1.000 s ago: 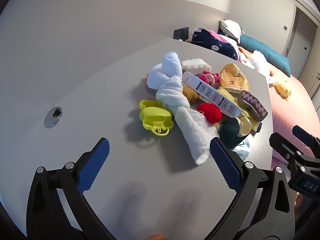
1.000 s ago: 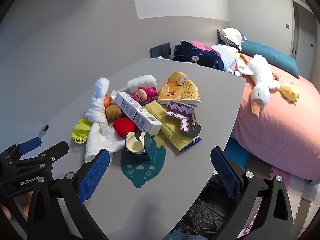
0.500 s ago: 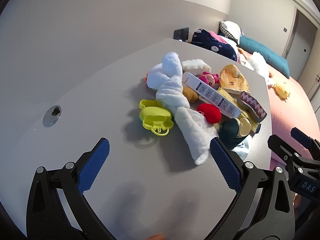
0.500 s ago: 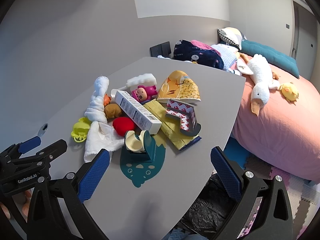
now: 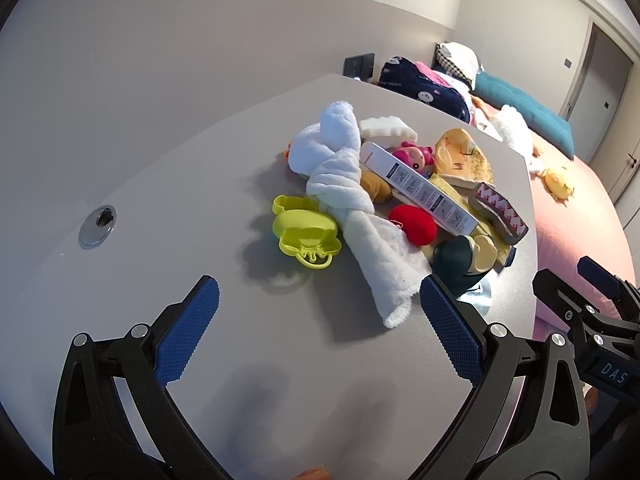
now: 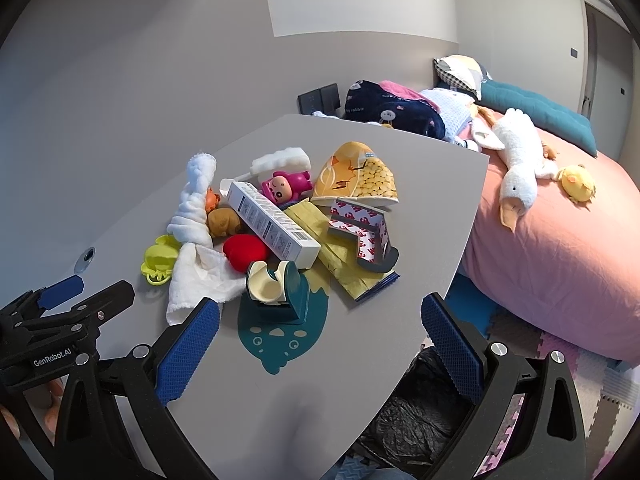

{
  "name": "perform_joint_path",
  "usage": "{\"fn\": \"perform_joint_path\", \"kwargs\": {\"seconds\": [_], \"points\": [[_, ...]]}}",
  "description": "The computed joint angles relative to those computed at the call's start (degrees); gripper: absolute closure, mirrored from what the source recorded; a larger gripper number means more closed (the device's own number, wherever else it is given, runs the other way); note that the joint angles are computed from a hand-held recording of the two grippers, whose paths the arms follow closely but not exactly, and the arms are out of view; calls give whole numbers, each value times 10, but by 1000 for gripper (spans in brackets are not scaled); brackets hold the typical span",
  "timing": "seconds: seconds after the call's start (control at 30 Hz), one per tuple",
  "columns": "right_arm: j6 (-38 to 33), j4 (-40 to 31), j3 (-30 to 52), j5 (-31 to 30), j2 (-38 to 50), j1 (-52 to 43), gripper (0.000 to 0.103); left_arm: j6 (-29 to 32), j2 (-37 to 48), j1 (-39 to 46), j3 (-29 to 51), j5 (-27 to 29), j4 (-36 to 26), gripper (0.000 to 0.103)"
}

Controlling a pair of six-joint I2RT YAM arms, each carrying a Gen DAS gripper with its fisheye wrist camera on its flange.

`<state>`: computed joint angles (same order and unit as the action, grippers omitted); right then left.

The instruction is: Collect trash

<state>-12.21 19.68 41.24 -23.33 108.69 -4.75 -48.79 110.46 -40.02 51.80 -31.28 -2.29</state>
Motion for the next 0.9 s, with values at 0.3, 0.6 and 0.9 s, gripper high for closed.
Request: {"fn": "perform_joint_path", "kwargs": {"seconds": [0.3,0.6,0.9], "points": [[-4,4,3,18,8,13,3,8,10,0,7,-8,-8,6],[-21,16,7,17,24,34,3,14,12,19,-7,13,15,6],[-4,10,44,32,70,64,10,34,28,56,-6,15,25,6]]}}
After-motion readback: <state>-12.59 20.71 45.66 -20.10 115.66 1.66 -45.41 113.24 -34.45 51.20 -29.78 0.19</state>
